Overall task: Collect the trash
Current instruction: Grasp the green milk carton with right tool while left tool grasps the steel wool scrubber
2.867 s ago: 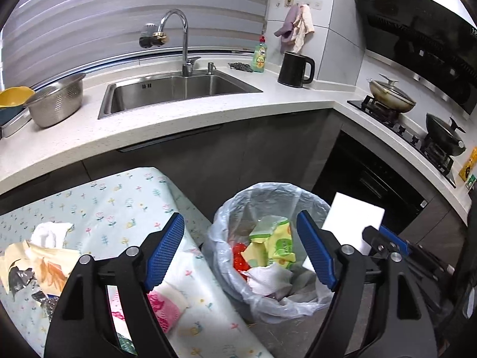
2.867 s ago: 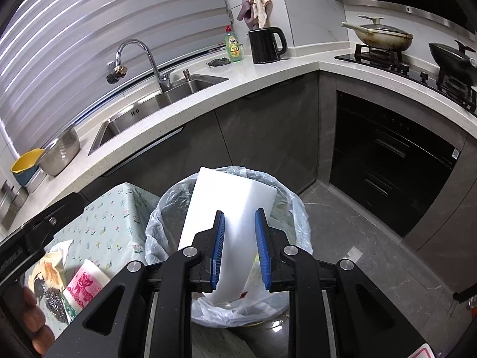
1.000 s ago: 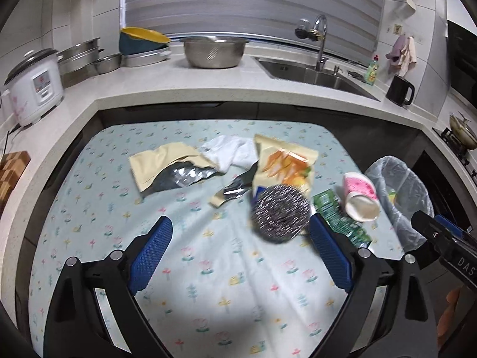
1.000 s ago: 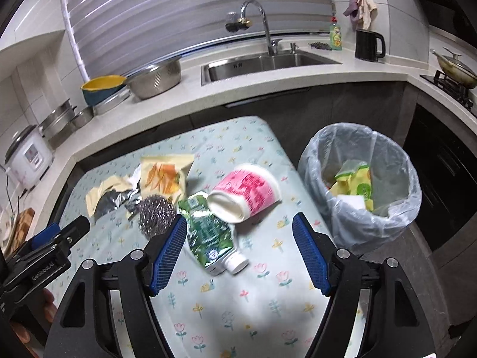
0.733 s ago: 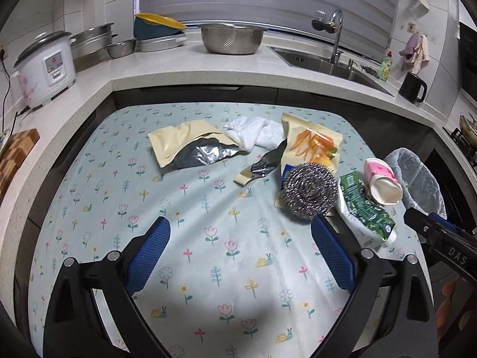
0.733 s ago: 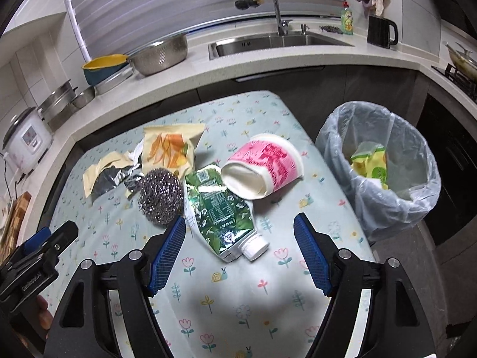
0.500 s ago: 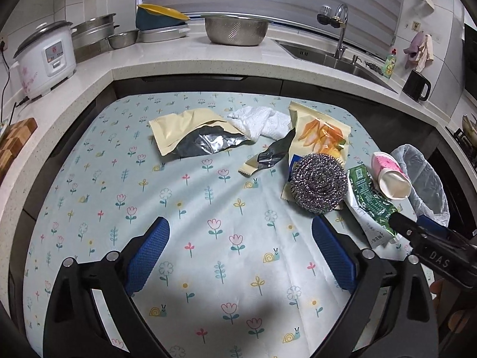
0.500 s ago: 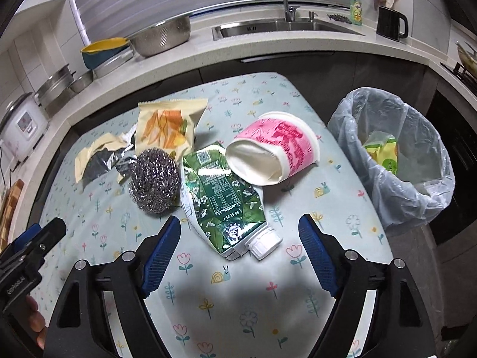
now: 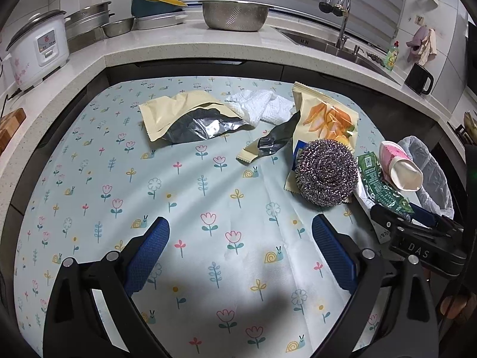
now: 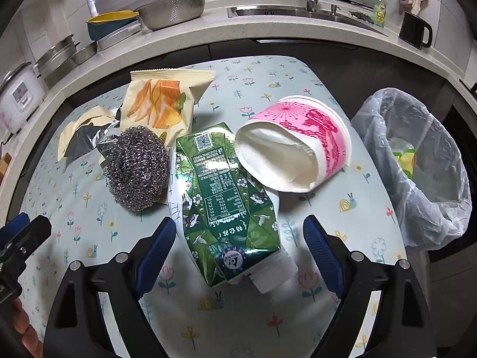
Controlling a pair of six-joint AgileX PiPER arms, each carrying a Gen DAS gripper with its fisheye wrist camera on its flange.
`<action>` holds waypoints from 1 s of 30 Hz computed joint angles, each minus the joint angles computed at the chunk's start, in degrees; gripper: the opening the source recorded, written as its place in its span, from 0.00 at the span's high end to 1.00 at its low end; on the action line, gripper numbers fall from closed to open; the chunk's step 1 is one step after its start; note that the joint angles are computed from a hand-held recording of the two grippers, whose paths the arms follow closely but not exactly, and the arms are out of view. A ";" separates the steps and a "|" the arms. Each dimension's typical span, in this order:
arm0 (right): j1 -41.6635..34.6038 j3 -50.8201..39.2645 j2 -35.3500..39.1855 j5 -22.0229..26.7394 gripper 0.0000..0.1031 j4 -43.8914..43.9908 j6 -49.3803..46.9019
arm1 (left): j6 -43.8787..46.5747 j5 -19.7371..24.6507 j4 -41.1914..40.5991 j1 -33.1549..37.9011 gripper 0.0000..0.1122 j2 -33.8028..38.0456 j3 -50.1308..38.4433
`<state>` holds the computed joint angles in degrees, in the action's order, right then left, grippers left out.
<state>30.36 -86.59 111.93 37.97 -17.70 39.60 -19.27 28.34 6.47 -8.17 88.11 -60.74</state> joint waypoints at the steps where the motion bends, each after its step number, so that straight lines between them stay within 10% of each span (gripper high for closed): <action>1: -0.05 -0.35 0.31 -0.06 0.19 0.37 -0.29 | 0.05 -0.11 -0.18 0.01 0.18 0.22 0.00; 30: 0.93 6.79 -13.12 -4.63 0.28 -4.14 5.41 | -4.10 2.03 -0.26 -5.19 0.18 3.51 -5.23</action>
<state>31.29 -79.79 98.81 33.34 -21.84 45.01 -23.38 30.37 6.21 -13.36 91.61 -65.97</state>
